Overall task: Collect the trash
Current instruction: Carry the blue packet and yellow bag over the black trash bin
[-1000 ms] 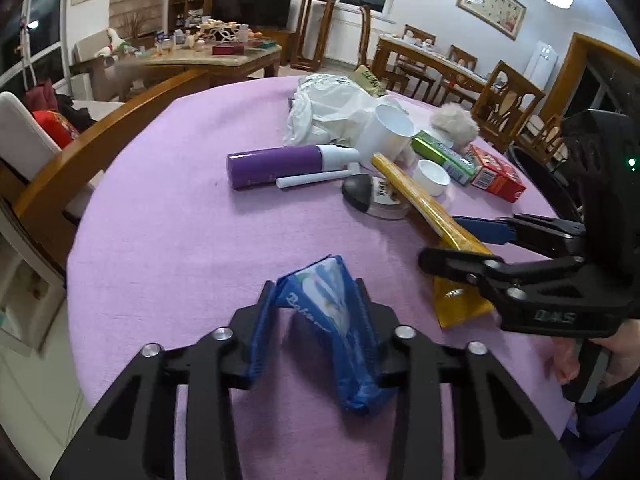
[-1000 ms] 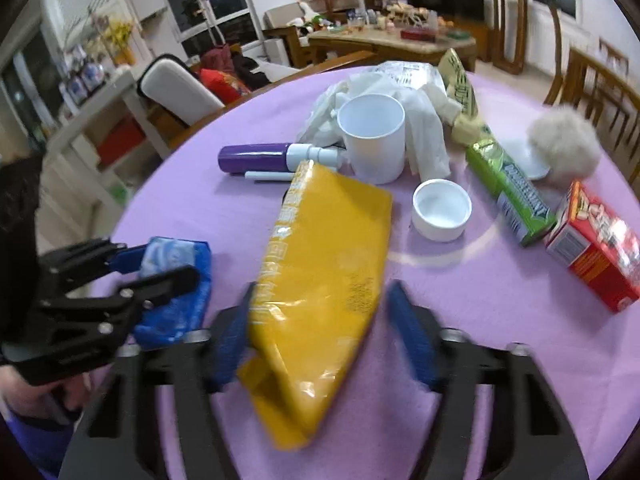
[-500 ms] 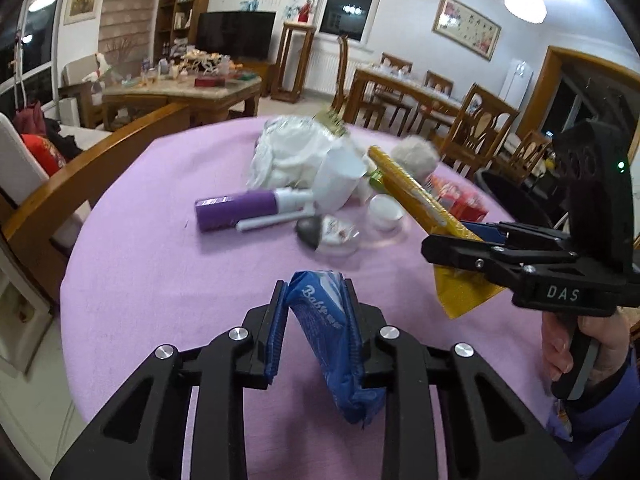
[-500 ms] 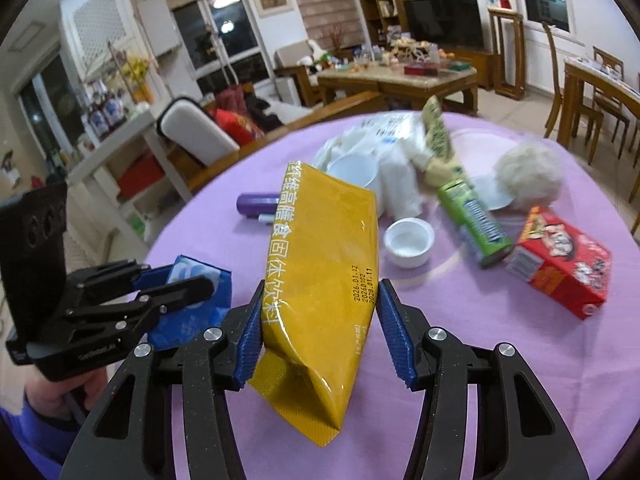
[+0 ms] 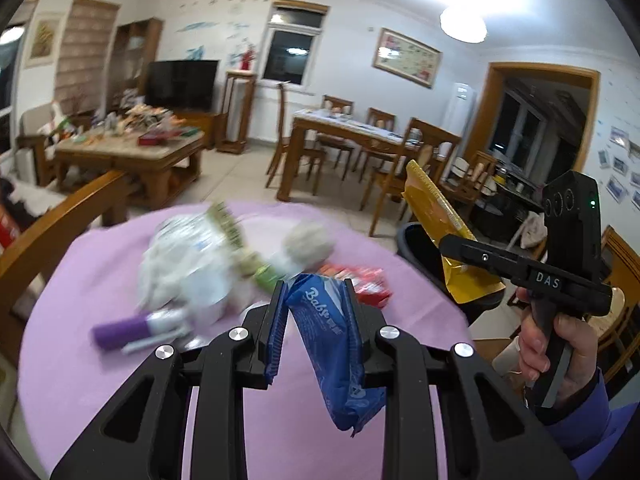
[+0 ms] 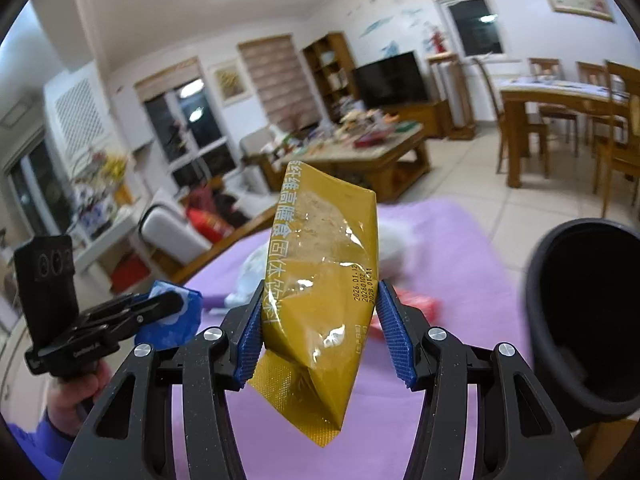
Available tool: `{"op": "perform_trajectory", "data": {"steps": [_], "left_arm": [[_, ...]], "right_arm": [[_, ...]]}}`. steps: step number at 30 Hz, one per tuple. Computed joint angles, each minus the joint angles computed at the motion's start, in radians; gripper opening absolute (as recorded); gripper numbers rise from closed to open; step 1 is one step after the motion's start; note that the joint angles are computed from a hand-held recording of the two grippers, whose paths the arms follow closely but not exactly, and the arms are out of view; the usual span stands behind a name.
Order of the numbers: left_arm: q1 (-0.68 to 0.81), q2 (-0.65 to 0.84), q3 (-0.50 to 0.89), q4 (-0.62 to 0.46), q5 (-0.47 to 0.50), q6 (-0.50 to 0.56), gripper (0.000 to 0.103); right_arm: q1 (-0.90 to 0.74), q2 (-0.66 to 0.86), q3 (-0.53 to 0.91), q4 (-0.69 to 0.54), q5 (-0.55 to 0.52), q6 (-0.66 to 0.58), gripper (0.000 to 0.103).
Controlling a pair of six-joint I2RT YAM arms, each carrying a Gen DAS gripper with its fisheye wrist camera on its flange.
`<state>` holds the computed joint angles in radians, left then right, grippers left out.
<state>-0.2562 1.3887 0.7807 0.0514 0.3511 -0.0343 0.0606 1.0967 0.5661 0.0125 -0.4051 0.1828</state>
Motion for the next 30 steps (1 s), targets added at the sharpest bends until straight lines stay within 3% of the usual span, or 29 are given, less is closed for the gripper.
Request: {"op": "perform_trajectory", "data": {"steps": [6, 13, 20, 30], "left_arm": [[-0.182, 0.154, 0.17, 0.015, -0.053, -0.025, 0.027], [-0.339, 0.39, 0.433, 0.0, -0.05, -0.043, 0.027], [-0.441, 0.664, 0.76, -0.098, -0.062, -0.036, 0.027], [-0.482, 0.907, 1.05, -0.229, -0.085, -0.045, 0.027]], "right_arm": [[-0.375, -0.048, -0.006, -0.052, -0.232, -0.085, 0.053], [-0.776, 0.115, 0.062, -0.062, -0.465, -0.196, 0.053], [-0.984, 0.364, 0.159, -0.013, -0.561, -0.257, 0.053], [-1.035, 0.661, 0.274, 0.086, -0.555, -0.249, 0.053]]}}
